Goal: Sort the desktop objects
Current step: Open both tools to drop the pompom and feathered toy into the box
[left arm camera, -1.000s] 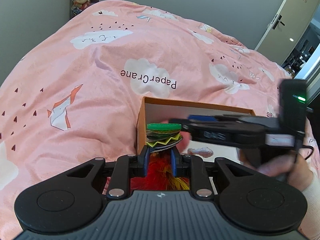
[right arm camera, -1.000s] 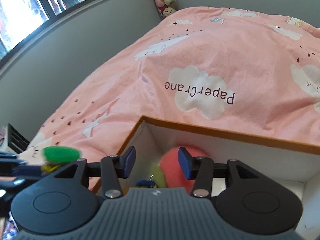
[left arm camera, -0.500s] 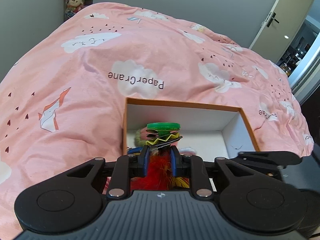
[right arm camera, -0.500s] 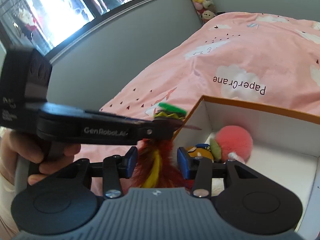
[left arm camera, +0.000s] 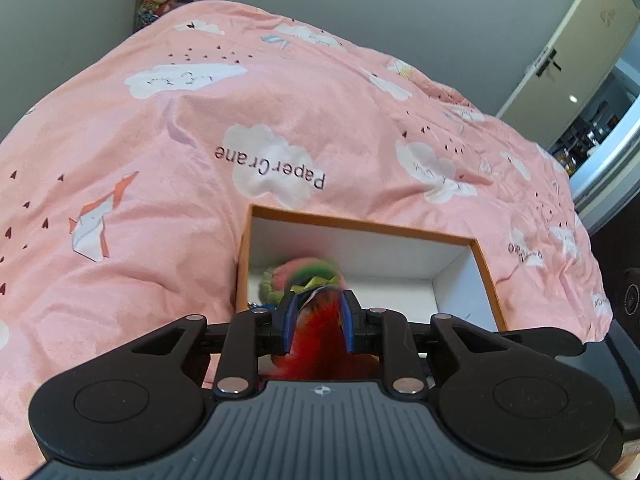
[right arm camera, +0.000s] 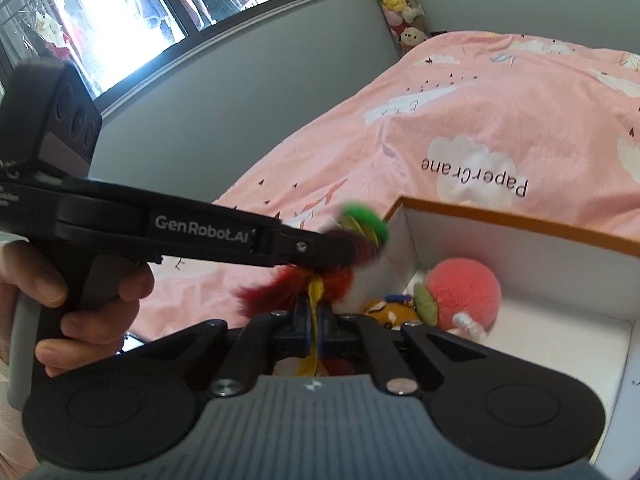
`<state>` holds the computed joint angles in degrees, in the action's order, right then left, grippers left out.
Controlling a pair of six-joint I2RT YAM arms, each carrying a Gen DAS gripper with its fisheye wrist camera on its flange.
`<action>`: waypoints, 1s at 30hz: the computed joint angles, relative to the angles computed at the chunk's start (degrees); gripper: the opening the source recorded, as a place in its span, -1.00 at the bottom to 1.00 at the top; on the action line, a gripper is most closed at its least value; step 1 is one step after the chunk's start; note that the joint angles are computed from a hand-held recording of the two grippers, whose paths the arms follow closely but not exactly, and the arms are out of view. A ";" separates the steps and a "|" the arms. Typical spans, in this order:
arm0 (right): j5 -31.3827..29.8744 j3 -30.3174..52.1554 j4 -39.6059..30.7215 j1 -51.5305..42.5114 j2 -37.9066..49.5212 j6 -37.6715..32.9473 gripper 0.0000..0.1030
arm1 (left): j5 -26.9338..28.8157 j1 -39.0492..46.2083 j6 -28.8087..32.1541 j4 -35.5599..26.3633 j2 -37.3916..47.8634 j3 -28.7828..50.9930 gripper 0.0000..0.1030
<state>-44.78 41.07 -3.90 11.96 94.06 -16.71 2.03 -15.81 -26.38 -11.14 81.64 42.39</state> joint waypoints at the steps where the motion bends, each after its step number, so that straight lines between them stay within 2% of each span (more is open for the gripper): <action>1: 0.39 0.27 0.14 -0.12 -0.14 0.11 -0.96 | -0.04 0.45 -0.24 0.28 -0.97 -0.58 -0.42; 3: 0.57 1.69 -0.64 -0.65 0.65 -0.04 -0.96 | 0.11 1.55 -0.56 0.90 -3.13 -2.00 -0.36; 8: 0.85 7.14 -2.25 -1.49 5.71 2.80 -0.96 | -1.20 3.84 -1.18 -0.08 -5.85 -3.89 -0.34; 12: -1.93 14.03 -5.29 -1.70 12.31 8.06 -0.96 | -0.46 5.88 -1.40 0.23 -5.98 -5.26 -0.34; 21: -2.81 25.08 -4.86 1.08 24.09 19.25 -0.96 | 0.79 8.81 -1.07 1.56 -5.21 -6.71 -0.34; 29: -2.03 31.43 -6.79 2.25 30.48 20.02 -0.95 | 1.28 9.85 -0.37 1.95 -3.03 -6.35 -0.34; 30: -2.19 32.43 -7.43 2.29 31.41 20.00 -0.87 | 1.31 9.75 -0.26 1.94 -2.73 -6.18 -0.34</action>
<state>-46.96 73.50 -11.33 14.25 125.47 3.28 3.34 -6.05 -26.64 -9.20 78.90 36.20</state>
